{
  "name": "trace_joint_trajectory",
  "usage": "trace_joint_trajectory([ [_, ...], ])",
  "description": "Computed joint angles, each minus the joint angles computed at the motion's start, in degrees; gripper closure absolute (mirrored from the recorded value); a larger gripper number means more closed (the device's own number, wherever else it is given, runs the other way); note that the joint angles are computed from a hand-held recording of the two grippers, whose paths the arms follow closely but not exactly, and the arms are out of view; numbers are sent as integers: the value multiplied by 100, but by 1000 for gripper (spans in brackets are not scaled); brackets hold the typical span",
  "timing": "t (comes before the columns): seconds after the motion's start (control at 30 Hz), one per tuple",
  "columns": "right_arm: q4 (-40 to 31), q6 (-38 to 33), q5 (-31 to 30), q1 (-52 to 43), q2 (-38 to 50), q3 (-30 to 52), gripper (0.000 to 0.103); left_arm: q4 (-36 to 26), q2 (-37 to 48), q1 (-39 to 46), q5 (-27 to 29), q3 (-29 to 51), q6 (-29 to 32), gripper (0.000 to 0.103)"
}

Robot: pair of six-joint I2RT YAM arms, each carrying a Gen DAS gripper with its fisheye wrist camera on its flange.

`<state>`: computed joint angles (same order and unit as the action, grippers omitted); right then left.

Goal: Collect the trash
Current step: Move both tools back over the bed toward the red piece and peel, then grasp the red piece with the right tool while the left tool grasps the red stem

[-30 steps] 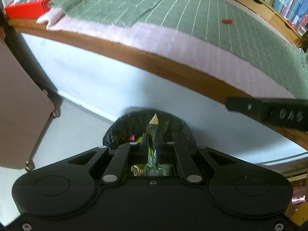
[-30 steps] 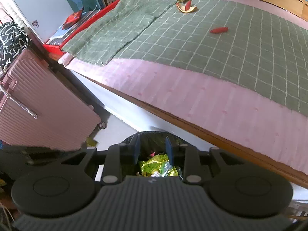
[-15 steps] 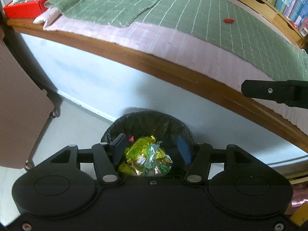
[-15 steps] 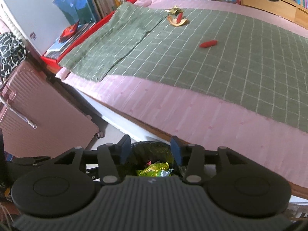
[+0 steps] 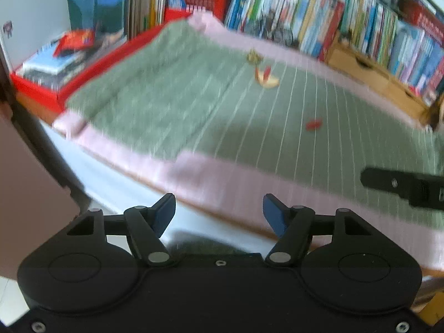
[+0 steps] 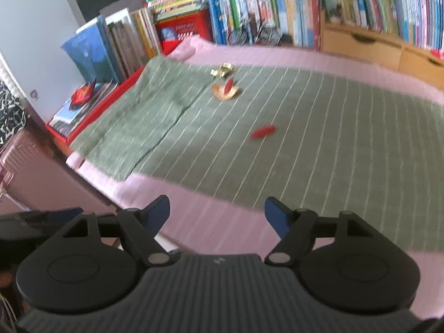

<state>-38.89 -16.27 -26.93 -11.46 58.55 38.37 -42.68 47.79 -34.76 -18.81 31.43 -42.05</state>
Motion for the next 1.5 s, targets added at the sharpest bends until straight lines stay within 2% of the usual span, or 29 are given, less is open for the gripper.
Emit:
trace_joint_trajectory([
  [0.13,168,-168,-48,-195,309,359,16,396,663,470,118,571,456,30],
  [0.27,411,-195,-69,-288,725,626,16,723,1496,567,-24,1182,703,21],
  [0.57,884,-438,137,-167,1946,1296,15,1730,3201,853,30,2498,1126,20],
  [0.83,1373,-607,386,229,3118,1760,15,2160,5193,1206,431,4149,1600,37],
  [0.9,1494,-542,460,334,3425,1893,15,2200,5721,1290,611,4583,1733,52],
  [1.07,1624,-518,558,490,4081,2248,15,2010,6946,1420,827,5645,2113,71],
  [1.27,1608,-591,554,567,4694,2660,15,1563,8253,1571,908,6951,2260,77],
  [1.5,1700,-719,524,679,5105,2878,15,1323,9105,1663,822,7809,2329,78],
])
